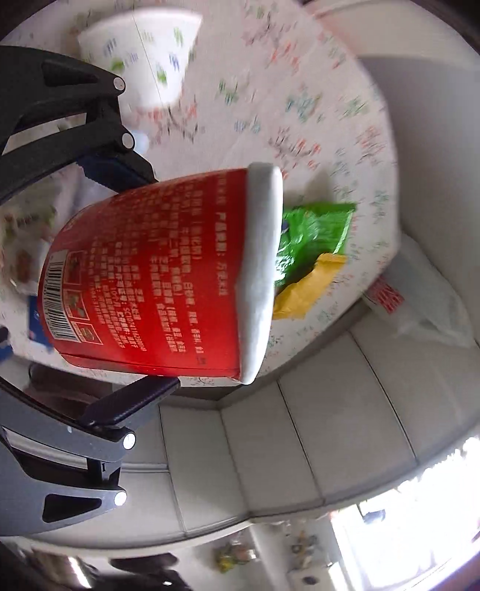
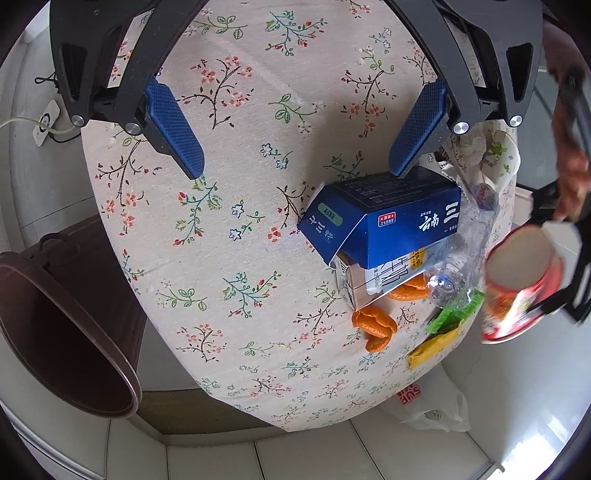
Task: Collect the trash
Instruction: 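Lift the red cup with the left gripper while the right gripper grasps the green wrapper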
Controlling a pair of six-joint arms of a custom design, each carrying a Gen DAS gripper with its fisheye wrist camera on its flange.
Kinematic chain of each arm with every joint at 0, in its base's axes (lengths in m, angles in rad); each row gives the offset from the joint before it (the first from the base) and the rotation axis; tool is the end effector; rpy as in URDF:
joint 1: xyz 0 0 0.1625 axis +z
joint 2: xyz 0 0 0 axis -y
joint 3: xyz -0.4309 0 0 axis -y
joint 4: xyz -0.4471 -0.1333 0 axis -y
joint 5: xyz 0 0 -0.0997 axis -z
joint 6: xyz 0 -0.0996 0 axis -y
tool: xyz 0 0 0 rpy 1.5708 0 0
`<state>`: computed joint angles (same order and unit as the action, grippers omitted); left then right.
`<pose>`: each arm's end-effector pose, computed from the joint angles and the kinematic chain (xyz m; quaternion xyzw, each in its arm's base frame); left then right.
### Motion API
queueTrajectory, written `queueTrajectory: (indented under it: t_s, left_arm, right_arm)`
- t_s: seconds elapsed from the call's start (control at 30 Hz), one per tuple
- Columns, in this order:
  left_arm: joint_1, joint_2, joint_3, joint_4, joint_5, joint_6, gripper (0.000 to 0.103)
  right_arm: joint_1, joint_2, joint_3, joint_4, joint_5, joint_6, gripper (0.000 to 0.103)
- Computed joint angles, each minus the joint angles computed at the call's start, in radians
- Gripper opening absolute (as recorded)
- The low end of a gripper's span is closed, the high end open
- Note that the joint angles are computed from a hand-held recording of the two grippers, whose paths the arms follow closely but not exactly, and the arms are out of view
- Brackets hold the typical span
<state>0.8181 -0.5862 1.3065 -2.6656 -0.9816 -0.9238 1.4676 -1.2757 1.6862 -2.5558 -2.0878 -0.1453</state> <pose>-0.4216 -0.7260 0.0654 -0.1342 0.9321 -0.3312 0.0583 0.0150 -0.6711 0.3778 -0.0529 -0.9285 0.2414 0.2772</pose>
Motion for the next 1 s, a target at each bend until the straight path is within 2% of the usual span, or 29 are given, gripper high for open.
queueTrajectory:
  t_s: [0.07,0.1,0.17,0.27,0.33,0.4,0.47,0.57,0.63,0.67,0.77,0.83,0.9,0.93,1.0]
  left_arm:
    - [-0.037,-0.043,0.082,-0.055,0.076,0.023,0.087]
    - [-0.044,-0.043,0.097,-0.09,0.106,0.057,0.087]
    - [-0.086,-0.054,0.153,-0.159,0.211,0.152,0.087]
    - [-0.135,-0.047,0.237,-0.284,0.358,0.303,0.087]
    - [-0.139,-0.027,0.244,-0.336,0.417,0.389,0.087]
    - [-0.139,-0.021,0.233,-0.359,0.448,0.431,0.087]
    - [-0.133,-0.025,0.233,-0.423,0.45,0.463,0.087]
    - [-0.122,-0.063,0.265,-0.432,0.432,0.405,0.087]
    - [-0.118,-0.098,0.302,-0.422,0.421,0.341,0.087]
    - [-0.113,-0.116,0.318,-0.42,0.408,0.31,0.087]
    - [-0.096,-0.148,0.339,-0.411,0.359,0.256,0.087]
    - [-0.095,-0.168,0.365,-0.412,0.337,0.24,0.087]
    - [-0.091,-0.174,0.371,-0.417,0.309,0.242,0.087]
    - [-0.088,-0.175,0.37,-0.423,0.297,0.248,0.087]
    - [-0.085,-0.183,0.378,-0.439,0.275,0.253,0.087]
  right_arm:
    - [0.007,0.003,0.009,-0.032,-0.022,-0.018,0.096]
    - [0.012,0.006,0.013,-0.052,-0.034,-0.032,0.096]
    - [0.021,0.011,0.023,-0.095,-0.051,-0.067,0.096]
    - [0.041,0.01,0.053,-0.214,-0.03,-0.182,0.096]
    - [0.057,0.018,0.061,-0.275,-0.005,-0.263,0.096]
    - [0.07,0.036,0.029,-0.22,0.035,-0.308,0.096]
    - [0.081,0.066,-0.038,-0.104,0.076,-0.309,0.096]
    - [0.101,0.15,-0.2,0.065,0.145,-0.21,0.096]
    - [0.104,0.216,-0.328,0.186,0.227,-0.09,0.096]
    - [0.102,0.268,-0.421,0.268,0.277,-0.003,0.096]
    - [0.099,0.398,-0.62,0.4,0.355,0.201,0.093]
    - [0.101,0.488,-0.732,0.46,0.344,0.285,0.084]
    - [0.101,0.545,-0.786,0.489,0.317,0.313,0.075]
    - [0.1,0.558,-0.793,0.492,0.305,0.323,0.069]
    - [0.092,0.588,-0.803,0.484,0.293,0.352,0.064]
